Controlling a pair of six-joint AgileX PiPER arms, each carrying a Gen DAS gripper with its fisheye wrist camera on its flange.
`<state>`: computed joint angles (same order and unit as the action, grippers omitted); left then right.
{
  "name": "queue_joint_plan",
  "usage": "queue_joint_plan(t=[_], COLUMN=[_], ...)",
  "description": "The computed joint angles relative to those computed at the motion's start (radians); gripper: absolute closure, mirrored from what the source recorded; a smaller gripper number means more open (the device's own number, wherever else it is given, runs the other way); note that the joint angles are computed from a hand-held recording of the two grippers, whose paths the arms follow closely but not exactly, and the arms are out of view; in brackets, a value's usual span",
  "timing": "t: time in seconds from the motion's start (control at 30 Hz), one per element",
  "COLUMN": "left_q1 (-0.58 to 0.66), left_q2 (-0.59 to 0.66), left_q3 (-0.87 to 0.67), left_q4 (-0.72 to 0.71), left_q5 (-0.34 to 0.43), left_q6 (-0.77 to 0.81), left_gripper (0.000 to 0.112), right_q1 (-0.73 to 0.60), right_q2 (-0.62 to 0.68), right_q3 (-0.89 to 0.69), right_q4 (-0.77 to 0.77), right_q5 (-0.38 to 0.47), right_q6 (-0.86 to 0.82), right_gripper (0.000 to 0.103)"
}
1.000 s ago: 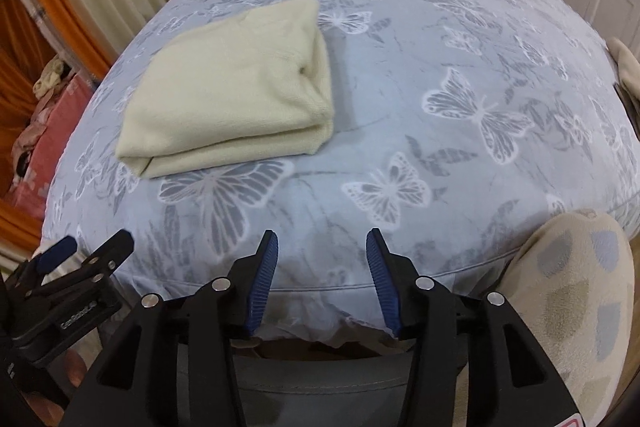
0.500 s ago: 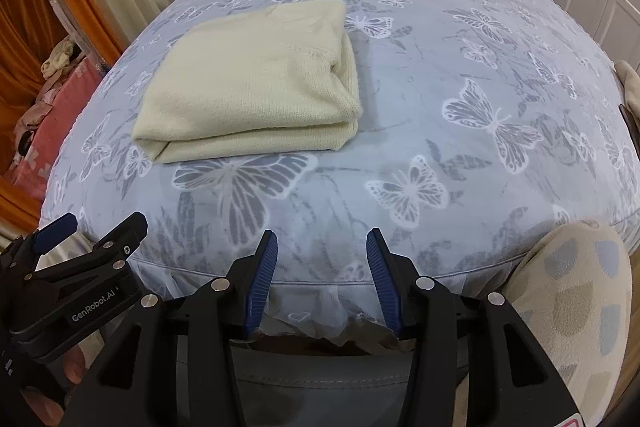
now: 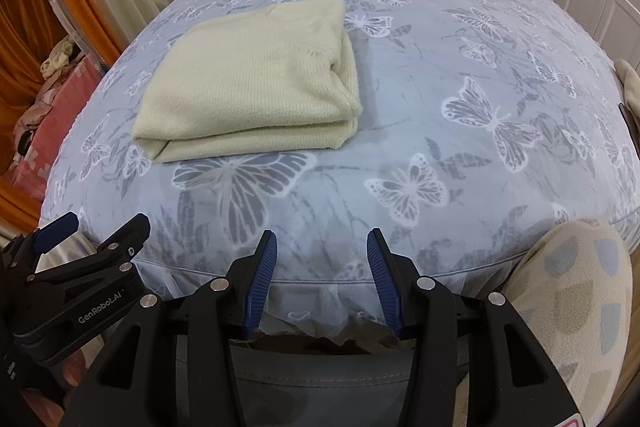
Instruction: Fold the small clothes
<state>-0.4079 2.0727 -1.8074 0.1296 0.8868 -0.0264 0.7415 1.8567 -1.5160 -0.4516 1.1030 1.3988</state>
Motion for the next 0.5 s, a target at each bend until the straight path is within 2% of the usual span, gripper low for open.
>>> queue_joint_plan(t=[0.5], left_q1=[-0.017], left_q2=[-0.001], left_q3=[0.004], left_q4=[0.020], left_q5=[-0.011], left_q6=[-0.001], left_gripper=[0.020], right_q1=[0.010], right_q2=[0.028], right_q3=[-0.039], right_q4=[0.009], right_q5=[0.007], right_q6=[-0.030], right_gripper=[0.056])
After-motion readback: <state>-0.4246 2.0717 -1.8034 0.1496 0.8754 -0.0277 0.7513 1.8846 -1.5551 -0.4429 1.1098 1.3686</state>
